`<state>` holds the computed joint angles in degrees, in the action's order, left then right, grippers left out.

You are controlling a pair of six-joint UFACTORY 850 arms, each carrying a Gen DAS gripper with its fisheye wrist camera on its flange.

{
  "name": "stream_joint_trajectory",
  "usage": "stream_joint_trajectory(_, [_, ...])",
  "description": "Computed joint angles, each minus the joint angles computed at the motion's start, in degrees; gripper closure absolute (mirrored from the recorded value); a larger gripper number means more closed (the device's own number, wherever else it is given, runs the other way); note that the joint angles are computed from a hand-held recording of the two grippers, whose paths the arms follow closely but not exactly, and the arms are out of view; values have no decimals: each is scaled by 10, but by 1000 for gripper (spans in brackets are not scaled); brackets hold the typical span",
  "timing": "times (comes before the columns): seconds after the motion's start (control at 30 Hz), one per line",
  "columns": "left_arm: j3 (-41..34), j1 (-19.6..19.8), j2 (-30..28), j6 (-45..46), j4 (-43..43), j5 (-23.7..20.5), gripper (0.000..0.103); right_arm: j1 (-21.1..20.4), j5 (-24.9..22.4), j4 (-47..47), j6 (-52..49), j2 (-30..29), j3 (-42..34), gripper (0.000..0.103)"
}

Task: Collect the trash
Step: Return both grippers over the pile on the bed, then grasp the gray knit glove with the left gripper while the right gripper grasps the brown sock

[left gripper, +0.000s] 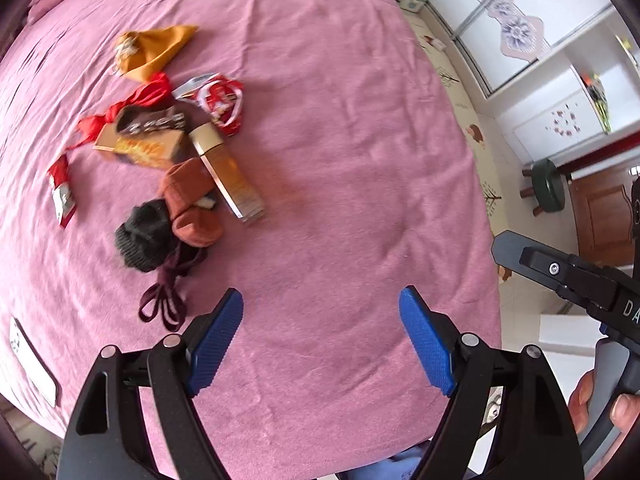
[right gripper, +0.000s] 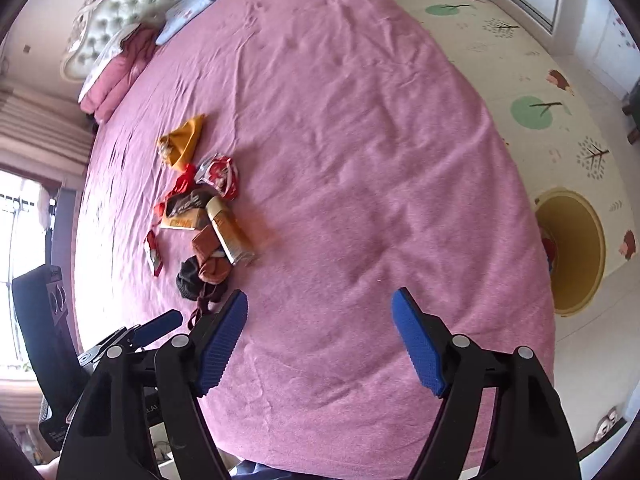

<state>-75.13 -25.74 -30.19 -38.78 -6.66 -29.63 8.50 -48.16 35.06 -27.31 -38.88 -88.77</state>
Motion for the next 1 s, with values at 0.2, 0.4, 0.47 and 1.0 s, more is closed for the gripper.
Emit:
stream_joint_trajectory(0.2, [84, 30, 54, -86, 52, 33, 23, 50, -11, 0, -12, -14, -17, 30])
stream_joint_trajectory(0.4, [137, 65, 81, -102, 65, 52, 23, 89, -12, -4, -5, -35, -48, 31])
stream_joint_trajectory(0.47, [148, 77, 82, -88, 57, 57, 23, 98, -9, -12, 7, -43, -58, 31])
stream_joint_trajectory(1.0, [131, 146, -3, 147, -80, 60, 22, 143, -14, -31, 109, -126, -127, 36])
